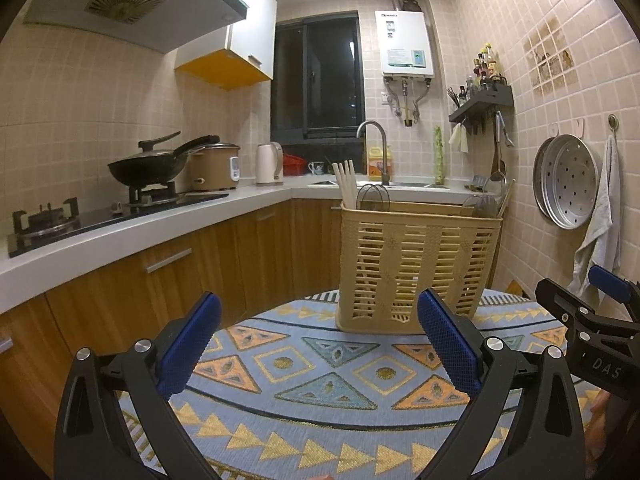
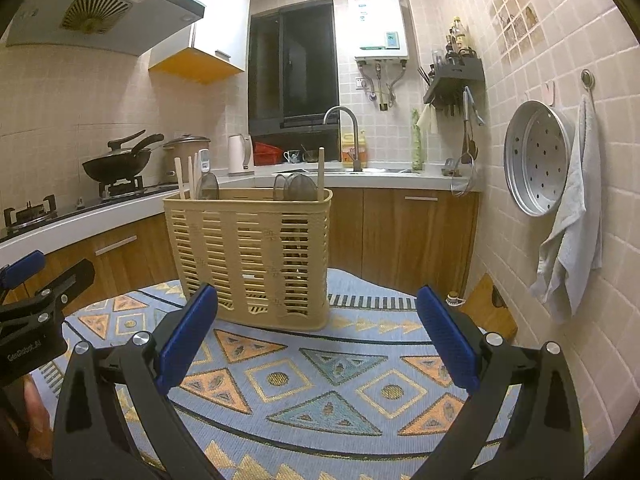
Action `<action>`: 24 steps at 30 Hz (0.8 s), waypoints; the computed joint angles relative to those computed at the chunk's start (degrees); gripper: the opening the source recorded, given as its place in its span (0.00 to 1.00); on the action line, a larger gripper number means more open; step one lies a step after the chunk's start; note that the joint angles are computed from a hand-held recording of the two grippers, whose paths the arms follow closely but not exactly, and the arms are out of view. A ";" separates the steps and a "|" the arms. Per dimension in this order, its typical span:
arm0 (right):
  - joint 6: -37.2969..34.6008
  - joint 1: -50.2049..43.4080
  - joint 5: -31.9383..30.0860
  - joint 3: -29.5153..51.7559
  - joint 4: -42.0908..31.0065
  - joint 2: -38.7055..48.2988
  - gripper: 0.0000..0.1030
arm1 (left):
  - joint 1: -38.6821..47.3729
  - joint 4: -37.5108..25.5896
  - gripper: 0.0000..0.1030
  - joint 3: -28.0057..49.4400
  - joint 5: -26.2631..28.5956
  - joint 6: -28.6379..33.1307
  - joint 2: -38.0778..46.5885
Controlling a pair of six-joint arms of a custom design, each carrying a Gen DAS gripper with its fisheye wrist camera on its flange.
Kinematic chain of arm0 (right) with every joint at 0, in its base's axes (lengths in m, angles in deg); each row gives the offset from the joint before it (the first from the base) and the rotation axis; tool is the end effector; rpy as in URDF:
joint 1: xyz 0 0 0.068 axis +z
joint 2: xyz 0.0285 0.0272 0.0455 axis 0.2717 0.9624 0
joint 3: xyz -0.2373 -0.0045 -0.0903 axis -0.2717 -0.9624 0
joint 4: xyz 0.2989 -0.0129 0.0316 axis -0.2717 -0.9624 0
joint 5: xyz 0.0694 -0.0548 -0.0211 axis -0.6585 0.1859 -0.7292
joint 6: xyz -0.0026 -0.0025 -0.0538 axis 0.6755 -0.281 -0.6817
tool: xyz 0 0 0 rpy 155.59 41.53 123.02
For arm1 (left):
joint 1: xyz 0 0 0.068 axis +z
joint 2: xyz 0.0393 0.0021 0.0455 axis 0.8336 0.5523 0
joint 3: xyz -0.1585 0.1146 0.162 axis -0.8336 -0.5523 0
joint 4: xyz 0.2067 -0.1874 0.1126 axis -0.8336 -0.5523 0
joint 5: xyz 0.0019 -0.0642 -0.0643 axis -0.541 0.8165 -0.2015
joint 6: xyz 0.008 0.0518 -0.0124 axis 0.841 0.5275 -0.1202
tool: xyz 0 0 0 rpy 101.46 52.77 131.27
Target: Organize utensils
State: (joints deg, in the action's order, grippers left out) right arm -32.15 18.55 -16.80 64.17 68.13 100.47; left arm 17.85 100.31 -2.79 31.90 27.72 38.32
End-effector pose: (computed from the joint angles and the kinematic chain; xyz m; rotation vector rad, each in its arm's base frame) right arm 0.3319 0.0235 0.1850 -0.2300 1.7533 0.1862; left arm 0.2872 -0.1940 0.2296 -0.1984 1.7717 0.1919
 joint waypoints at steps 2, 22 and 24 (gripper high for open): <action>-0.13 0.19 0.21 0.08 -0.23 -0.02 0.92 | 0.03 -0.26 0.92 0.17 -0.04 -0.06 0.07; -0.10 0.15 0.24 -0.02 -0.14 -0.13 0.92 | 0.65 -1.61 0.93 0.84 0.56 0.11 0.24; -0.14 0.13 0.21 0.04 -0.18 -0.06 0.92 | 0.73 -1.84 0.93 0.93 0.63 0.00 0.25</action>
State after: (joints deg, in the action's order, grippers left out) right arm -32.29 18.68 -16.60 64.21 67.95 100.41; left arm 18.58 98.47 -1.86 32.52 27.71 38.57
